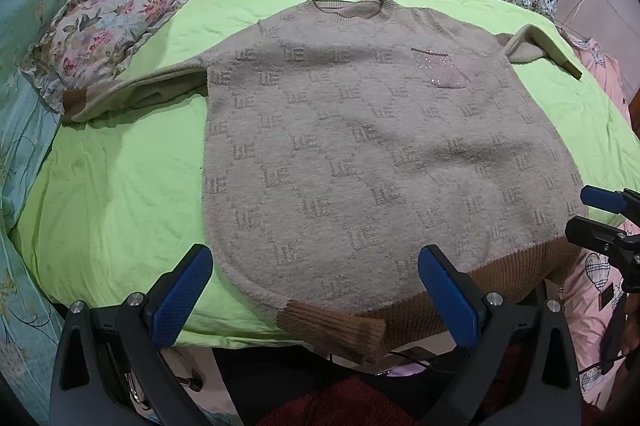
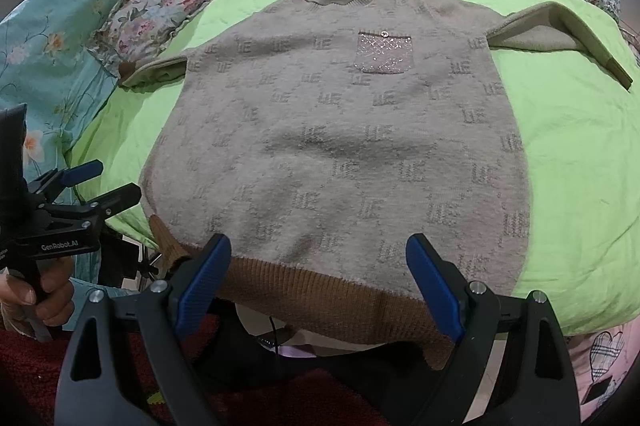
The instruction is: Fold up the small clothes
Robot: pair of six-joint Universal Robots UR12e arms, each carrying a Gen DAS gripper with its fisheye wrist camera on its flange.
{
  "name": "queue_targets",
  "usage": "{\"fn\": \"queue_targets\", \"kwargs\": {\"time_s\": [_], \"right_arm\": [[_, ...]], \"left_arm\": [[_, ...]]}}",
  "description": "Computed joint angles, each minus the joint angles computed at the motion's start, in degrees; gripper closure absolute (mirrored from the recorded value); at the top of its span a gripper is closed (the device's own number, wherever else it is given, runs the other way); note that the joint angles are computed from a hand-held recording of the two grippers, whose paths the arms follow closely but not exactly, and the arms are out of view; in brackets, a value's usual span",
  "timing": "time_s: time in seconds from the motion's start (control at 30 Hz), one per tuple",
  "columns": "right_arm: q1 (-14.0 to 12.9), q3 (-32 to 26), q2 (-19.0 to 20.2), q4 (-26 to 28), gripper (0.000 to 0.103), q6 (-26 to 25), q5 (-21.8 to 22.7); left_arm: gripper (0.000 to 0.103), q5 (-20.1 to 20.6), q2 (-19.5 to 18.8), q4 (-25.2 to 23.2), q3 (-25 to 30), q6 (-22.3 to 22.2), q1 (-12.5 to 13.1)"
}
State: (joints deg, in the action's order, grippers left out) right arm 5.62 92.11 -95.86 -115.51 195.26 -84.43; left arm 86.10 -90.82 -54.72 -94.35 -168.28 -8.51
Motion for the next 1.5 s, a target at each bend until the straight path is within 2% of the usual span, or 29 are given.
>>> {"fn": "queue_targets", "kwargs": {"time_s": [0.07,0.13,0.2,0.47,0.7,1.1,1.37,1.5], "right_arm": [[-0.04,-0.47,0.13,1.31,0.014,-0.10,-0.17],[0.64,-1.86,0.74,4.62,0.014,-1.15,-3.07],[0.57,-1.74,0.67,4.35,0.014,-1.05,-2.70],[0.62,-1.48,0.55,2.86,0.014,-1.35,-2.93],[0.03,-1.17,0.36,2.11,0.014,-0.46,-0.70],[-1.22,-1.19,0.32,1.99,0.014,0.74,1.76],[-3.51,0.24,-0.48,-1.59,0.014,3.04,2.08],[-6.46,1.06,-1.12,-2.60,0.014,5.10,3.02]], "left_arm": [[0.000,0.47,-0.02,0.08,0.00,0.25,-0.12],[0.000,0.47,-0.06,-0.23,0.13,0.33,-0.12],[0.000,-0.15,0.02,1.16,-0.37,0.10,0.00],[0.000,-0.80,-0.26,-1.16,0.51,0.07,0.08],[0.000,-2.57,-0.66,-2.57,1.16,-0.37,0.35],[0.000,-2.90,-1.51,-0.51,1.72,-0.35,-0.01],[0.000,-3.01,-2.99,1.35,3.02,0.08,-0.57],[0.000,-2.81,-4.17,2.93,3.98,-0.09,-0.78]]}}
